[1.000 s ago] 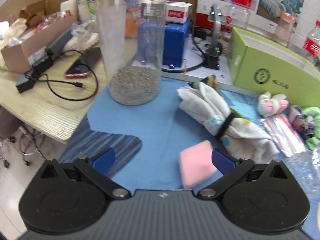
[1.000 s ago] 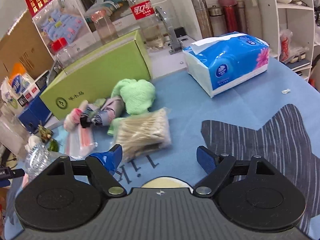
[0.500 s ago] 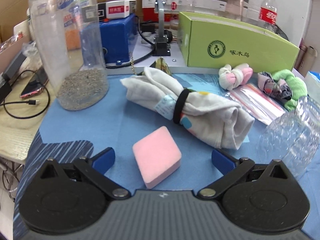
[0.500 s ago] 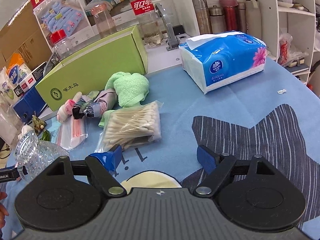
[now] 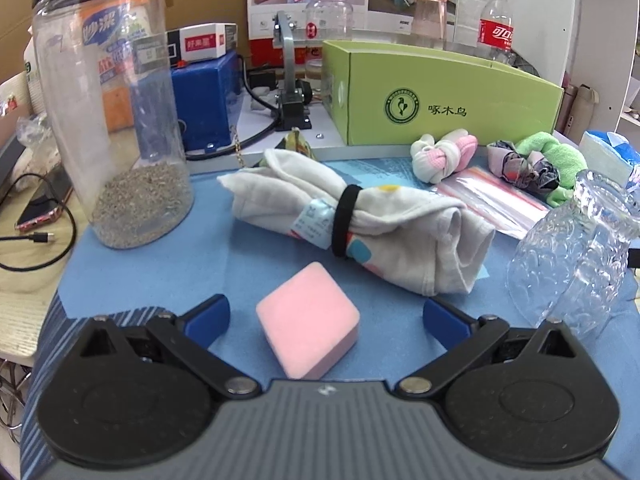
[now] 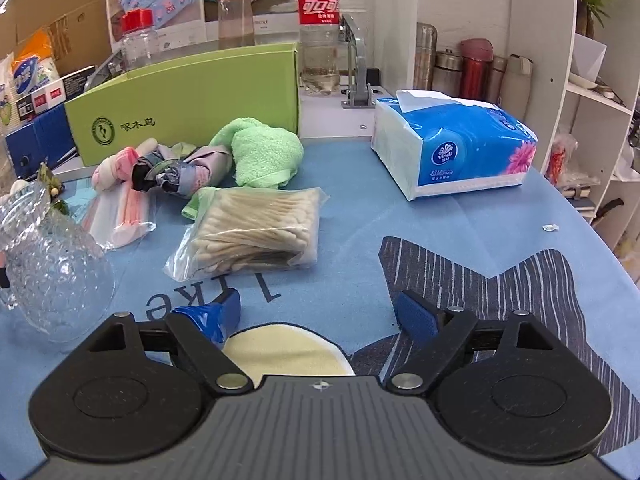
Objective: Organize soft objects
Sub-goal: 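Move the right gripper to the bag of cotton swabs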
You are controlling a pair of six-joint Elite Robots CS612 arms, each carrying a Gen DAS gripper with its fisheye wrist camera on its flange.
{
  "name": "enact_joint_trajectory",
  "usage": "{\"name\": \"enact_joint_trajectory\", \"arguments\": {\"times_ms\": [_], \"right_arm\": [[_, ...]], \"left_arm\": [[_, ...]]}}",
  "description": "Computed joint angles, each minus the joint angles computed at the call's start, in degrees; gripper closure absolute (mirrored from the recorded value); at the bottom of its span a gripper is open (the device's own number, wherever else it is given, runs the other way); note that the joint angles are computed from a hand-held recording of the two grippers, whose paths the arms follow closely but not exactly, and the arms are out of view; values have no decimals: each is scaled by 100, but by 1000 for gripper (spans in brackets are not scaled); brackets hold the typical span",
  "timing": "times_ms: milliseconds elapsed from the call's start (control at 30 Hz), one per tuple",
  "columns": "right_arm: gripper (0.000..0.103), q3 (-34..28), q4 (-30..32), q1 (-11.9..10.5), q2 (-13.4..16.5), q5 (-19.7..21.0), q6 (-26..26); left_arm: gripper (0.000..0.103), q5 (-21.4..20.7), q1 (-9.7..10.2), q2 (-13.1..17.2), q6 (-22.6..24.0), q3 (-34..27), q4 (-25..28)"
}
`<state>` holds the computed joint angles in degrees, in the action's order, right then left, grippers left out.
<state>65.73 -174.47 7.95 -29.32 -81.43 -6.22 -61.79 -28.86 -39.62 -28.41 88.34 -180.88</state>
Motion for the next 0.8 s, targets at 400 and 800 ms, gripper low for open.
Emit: {"name": "enact_joint_trajectory", "arguments": {"times_ms": [400,800], "right_arm": [[30,-465,339,50,147,505,332],[30,-885,469,-1,288,1121,-1219]], "left_arm": [[1,76,-6,33,-98,-111,191],[1,10,18,40,-20,-133,192]]}}
